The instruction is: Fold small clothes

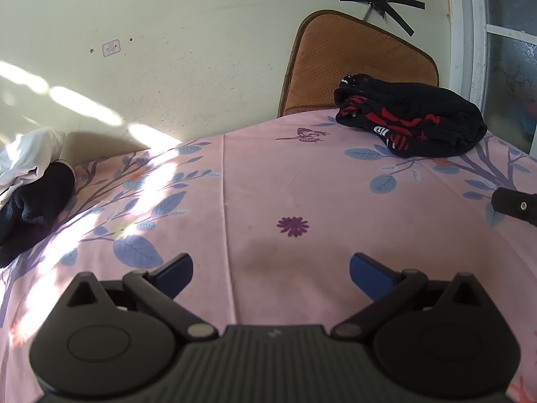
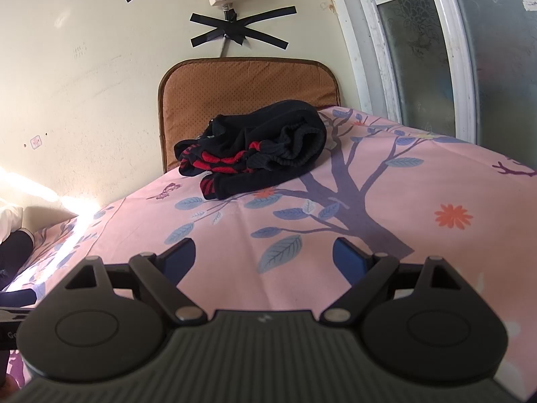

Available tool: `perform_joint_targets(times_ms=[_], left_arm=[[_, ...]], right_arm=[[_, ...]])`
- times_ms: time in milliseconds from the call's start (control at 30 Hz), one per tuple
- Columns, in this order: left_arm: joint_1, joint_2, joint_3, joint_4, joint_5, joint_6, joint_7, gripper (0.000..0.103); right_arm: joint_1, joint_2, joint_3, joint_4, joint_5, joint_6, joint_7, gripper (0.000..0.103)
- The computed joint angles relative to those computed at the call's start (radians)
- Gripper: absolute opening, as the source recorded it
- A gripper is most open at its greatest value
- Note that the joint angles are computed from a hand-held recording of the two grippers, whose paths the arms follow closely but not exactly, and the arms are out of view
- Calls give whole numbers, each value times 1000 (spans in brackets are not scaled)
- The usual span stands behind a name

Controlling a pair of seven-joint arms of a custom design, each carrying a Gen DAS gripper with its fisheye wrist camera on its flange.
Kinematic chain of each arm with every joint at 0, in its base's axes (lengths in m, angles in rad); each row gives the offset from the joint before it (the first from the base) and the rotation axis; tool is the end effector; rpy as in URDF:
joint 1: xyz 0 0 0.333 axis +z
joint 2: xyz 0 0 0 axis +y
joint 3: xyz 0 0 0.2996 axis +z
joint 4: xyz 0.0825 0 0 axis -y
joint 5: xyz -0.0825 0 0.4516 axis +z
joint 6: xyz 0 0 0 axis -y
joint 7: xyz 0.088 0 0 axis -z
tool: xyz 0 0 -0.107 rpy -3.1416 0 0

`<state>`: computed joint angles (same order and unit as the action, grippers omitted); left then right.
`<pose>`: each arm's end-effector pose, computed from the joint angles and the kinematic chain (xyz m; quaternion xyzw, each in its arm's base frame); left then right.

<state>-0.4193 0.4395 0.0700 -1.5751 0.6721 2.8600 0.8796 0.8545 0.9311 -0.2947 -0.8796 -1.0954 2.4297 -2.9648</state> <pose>0.7169 -0.3061 0.4334 -0.5502 0.7061 -0.3122 0.3181 0.6791 0.5611 0.4016 -0.4732 0.6559 -0.3935 0.4371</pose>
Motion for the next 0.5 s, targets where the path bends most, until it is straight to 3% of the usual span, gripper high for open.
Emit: perform_joint_targets(times_ms=[500], left_arm=[[-3, -1, 1, -1, -1, 2, 6, 103]], right_arm=[[0, 2, -2, 3, 1, 0, 1, 91]])
